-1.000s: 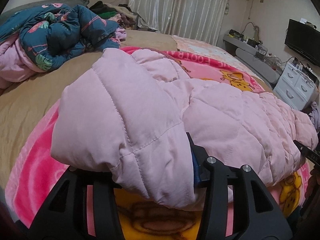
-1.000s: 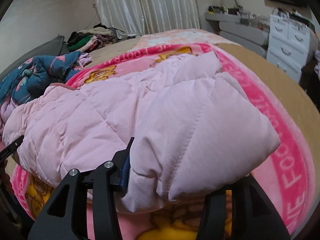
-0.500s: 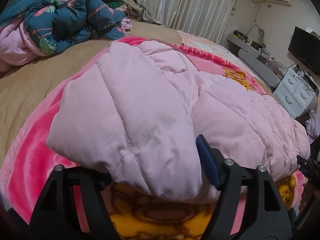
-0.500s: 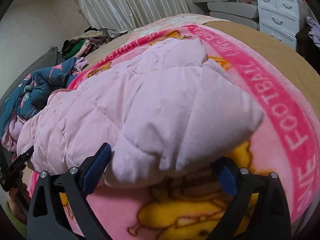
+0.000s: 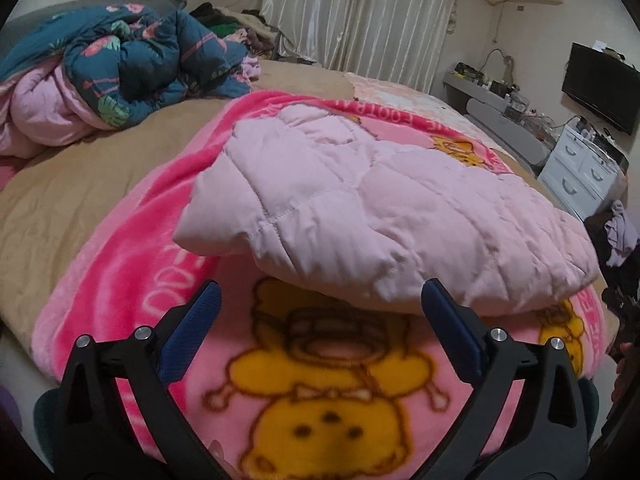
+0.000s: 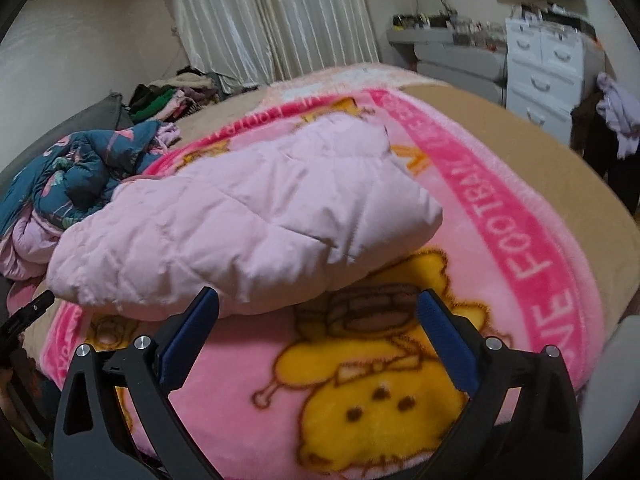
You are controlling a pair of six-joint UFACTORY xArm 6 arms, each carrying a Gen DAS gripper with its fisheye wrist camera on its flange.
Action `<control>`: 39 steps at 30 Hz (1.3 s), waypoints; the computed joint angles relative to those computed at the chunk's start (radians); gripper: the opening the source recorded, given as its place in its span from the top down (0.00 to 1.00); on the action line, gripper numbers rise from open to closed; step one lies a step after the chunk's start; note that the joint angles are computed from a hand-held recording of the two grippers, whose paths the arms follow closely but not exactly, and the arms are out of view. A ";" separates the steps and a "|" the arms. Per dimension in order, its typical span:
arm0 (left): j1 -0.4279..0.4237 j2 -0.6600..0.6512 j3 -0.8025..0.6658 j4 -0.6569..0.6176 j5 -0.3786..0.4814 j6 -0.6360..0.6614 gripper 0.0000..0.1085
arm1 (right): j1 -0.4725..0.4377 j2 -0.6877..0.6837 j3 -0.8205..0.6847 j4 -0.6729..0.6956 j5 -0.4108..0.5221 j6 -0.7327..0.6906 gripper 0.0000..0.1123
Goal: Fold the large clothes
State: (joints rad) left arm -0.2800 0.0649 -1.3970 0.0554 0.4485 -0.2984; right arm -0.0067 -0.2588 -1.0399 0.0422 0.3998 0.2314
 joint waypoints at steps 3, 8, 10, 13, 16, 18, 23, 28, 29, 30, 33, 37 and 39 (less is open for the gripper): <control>-0.015 -0.059 0.053 0.031 -0.024 -0.015 0.14 | 0.030 -0.057 0.033 -0.044 -0.022 0.016 0.12; -0.040 -0.133 0.117 0.067 -0.034 -0.042 0.14 | 0.097 -0.134 0.066 -0.126 -0.013 0.036 0.12; -0.053 -0.154 0.138 0.061 -0.034 -0.031 0.14 | 0.130 -0.168 0.082 -0.171 -0.004 0.047 0.12; -0.071 -0.192 0.176 0.093 -0.034 -0.052 0.14 | 0.176 -0.202 0.099 -0.295 0.008 0.120 0.12; -0.086 -0.221 0.212 0.123 -0.043 -0.084 0.14 | 0.210 -0.221 0.116 -0.398 0.026 0.186 0.12; -0.096 -0.244 0.248 0.137 -0.068 -0.103 0.14 | 0.227 -0.241 0.141 -0.461 0.022 0.252 0.12; -0.118 -0.272 0.301 0.136 -0.110 -0.105 0.14 | 0.249 -0.270 0.185 -0.448 0.019 0.292 0.12; -0.130 -0.270 0.311 0.130 -0.137 -0.092 0.14 | 0.271 -0.268 0.184 -0.464 0.032 0.299 0.12; -0.132 -0.267 0.311 0.130 -0.142 -0.089 0.14 | 0.269 -0.272 0.189 -0.479 0.030 0.314 0.12; -0.135 -0.260 0.306 0.131 -0.136 -0.090 0.14 | 0.266 -0.272 0.190 -0.486 0.025 0.323 0.12; -0.138 -0.246 0.295 0.160 -0.115 -0.126 0.14 | 0.256 -0.273 0.197 -0.489 0.011 0.339 0.12; -0.141 -0.239 0.286 0.175 -0.094 -0.135 0.14 | 0.250 -0.263 0.208 -0.464 -0.007 0.320 0.12; -0.142 -0.238 0.287 0.182 -0.094 -0.135 0.14 | 0.253 -0.258 0.209 -0.436 -0.006 0.292 0.12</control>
State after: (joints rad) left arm -0.4219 -0.1729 -1.1104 0.2372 0.3542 -0.4333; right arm 0.2461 -0.5169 -0.8307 -0.3942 0.3934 0.5234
